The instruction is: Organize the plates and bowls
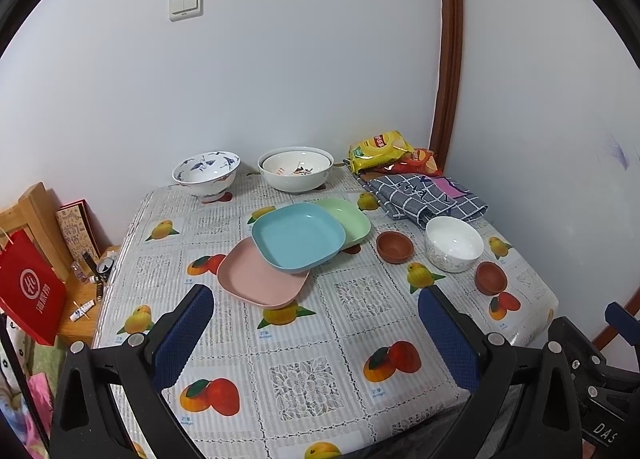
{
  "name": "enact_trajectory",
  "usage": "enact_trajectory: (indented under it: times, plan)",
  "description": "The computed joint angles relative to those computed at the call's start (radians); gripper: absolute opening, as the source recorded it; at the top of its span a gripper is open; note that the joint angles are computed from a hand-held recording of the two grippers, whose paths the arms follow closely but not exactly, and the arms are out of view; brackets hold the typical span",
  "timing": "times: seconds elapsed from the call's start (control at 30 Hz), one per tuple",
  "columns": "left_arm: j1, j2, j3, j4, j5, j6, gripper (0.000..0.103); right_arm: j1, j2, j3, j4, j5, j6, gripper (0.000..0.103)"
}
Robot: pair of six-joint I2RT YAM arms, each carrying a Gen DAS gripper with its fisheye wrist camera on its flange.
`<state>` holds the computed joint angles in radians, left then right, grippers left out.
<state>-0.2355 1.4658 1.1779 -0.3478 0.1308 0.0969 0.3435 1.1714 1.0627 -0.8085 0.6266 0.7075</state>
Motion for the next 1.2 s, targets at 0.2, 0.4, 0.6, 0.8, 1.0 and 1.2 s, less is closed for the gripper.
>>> enact_trajectory:
  times: [0.2, 0.4, 0.6, 0.8, 1.0, 1.2]
  plan:
    - [-0.006, 0.007, 0.001, 0.007, -0.003, -0.008, 0.103, 0.011, -0.012, -0.003, -0.009, 0.020, 0.018, 0.102]
    - [-0.006, 0.006, -0.002, 0.008, -0.002, -0.008, 0.103, 0.023, -0.027, -0.004, -0.024, 0.029, 0.030, 0.102]
    - [-0.001, -0.007, -0.024, 0.015, -0.010, -0.012, 0.103, 0.050, -0.048, 0.002, -0.035, 0.047, 0.058, 0.102]
    - [0.013, -0.013, -0.034, 0.016, -0.001, -0.010, 0.103, 0.049, -0.021, 0.015, -0.050, 0.046, 0.056, 0.102]
    - [0.035, 0.028, -0.003, 0.014, 0.028, -0.015, 0.103, 0.039, 0.026, 0.027, -0.055, 0.054, 0.038, 0.102]
    - [0.039, 0.142, 0.076, 0.007, 0.038, 0.015, 0.103, -0.017, 0.055, 0.008, 0.035, 0.002, -0.020, 0.102]
